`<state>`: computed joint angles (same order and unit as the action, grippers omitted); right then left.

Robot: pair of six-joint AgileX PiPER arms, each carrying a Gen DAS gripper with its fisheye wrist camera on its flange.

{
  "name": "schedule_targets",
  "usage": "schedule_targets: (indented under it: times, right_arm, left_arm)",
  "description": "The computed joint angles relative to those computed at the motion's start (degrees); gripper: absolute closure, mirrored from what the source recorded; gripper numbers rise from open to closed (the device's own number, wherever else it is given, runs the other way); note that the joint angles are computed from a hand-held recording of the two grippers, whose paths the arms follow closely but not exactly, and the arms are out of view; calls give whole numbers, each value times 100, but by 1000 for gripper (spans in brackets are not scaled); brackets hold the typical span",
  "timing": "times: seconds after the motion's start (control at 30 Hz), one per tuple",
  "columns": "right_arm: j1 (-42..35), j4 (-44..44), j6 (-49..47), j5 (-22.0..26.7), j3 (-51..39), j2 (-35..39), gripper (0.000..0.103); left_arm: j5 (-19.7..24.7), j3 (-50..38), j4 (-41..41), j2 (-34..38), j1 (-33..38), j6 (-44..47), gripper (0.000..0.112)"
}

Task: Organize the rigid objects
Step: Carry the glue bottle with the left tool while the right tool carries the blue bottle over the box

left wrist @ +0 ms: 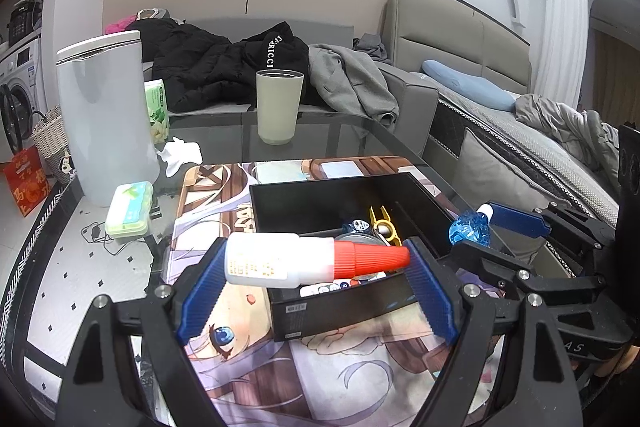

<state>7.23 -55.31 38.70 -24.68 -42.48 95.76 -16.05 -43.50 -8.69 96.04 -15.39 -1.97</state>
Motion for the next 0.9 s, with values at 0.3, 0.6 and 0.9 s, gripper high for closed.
schedule_targets:
  times: [0.3, 0.6, 0.9]
  right_arm:
    - [55, -41, 124, 50, -224, 96, 46]
    - [95, -29, 168, 90, -359, 204, 46]
    - [106, -171, 353, 170, -616, 400, 46]
  left_arm:
    - [-44, -127, 281, 76, 119, -295, 27]
    - [12, -416, 396, 299, 199, -383, 27]
    - [33, -707, 93, 576, 183, 55, 27]
